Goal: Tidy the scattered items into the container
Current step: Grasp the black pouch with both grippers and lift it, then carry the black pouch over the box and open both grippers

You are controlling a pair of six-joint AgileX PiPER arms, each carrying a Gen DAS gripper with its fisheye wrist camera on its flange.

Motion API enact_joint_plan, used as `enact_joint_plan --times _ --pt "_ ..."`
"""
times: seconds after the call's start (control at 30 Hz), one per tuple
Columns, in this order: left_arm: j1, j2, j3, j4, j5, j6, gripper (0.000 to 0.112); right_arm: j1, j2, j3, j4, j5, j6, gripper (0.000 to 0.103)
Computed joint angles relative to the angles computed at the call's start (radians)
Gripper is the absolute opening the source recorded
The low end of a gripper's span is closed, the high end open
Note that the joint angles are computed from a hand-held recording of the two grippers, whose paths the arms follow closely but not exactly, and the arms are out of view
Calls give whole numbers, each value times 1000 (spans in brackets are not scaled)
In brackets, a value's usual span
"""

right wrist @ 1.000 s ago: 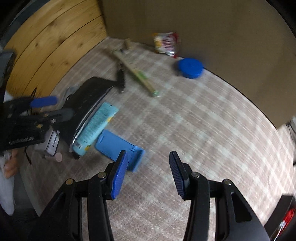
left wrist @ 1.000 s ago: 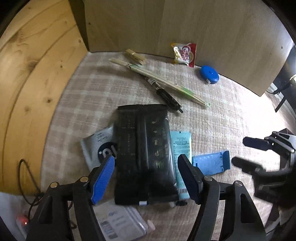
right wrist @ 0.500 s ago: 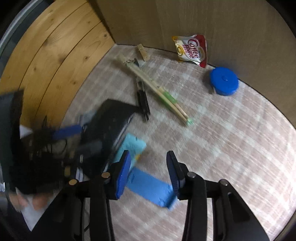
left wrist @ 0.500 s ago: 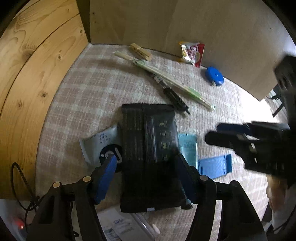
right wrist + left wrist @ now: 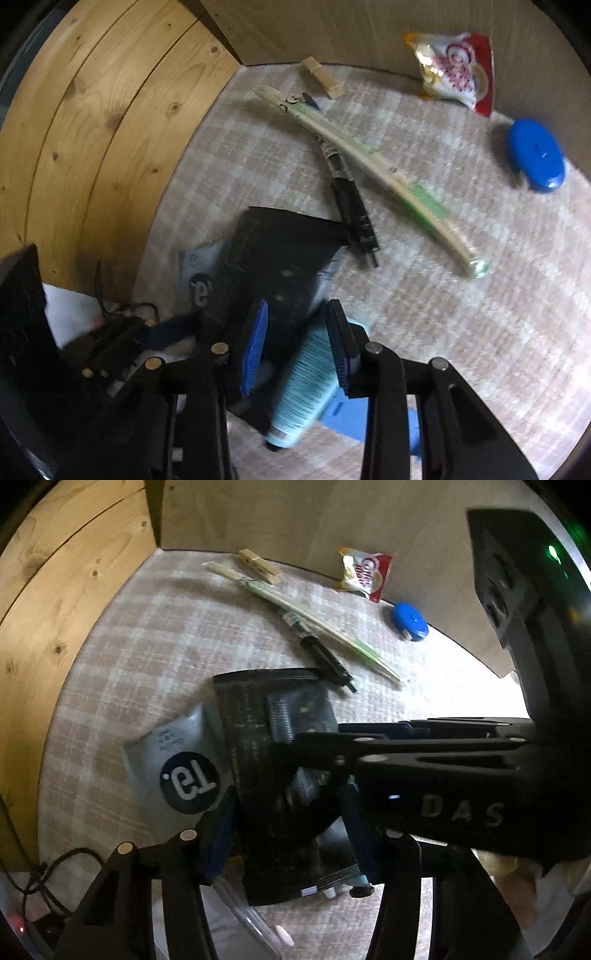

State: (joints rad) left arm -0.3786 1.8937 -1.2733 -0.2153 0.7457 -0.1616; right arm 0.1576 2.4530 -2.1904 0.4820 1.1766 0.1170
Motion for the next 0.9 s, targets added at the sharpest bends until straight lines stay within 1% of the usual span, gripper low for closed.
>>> enact_joint_plan --times 0.07,0.13,0.3,0.37,0.5,0.63,0.77,0.83,0.9 --pt "-8 -8 1 0 4 -5 48 9 -6 7 -15 -7 8 33" --pt "-15 -16 -1 -4 8 -5 44 4 -43 75 -2 -37 -2 33" --pt "-59 -38 -24 6 26 -27 44 -19 -152 246 24 -109 -35 33" --pt "-85 -52 -42 14 40 -43 44 -41 -183 261 17 -99 -42 33" --pt "-162 -49 -108 41 68 -83 44 -81 -319 417 0 -146 -65 33" --pt "-252 -21 -205 63 111 -120 44 -137 -448 549 -20 -181 -72 33" --pt "-351 35 -338 85 160 -154 44 -216 -594 707 -29 -211 -104 33" --pt "-403 74 -422 98 192 -174 44 -279 -657 774 -20 -209 -124 33" --pt "-454 140 -539 98 230 -179 44 -342 -724 840 -24 -205 -146 33"
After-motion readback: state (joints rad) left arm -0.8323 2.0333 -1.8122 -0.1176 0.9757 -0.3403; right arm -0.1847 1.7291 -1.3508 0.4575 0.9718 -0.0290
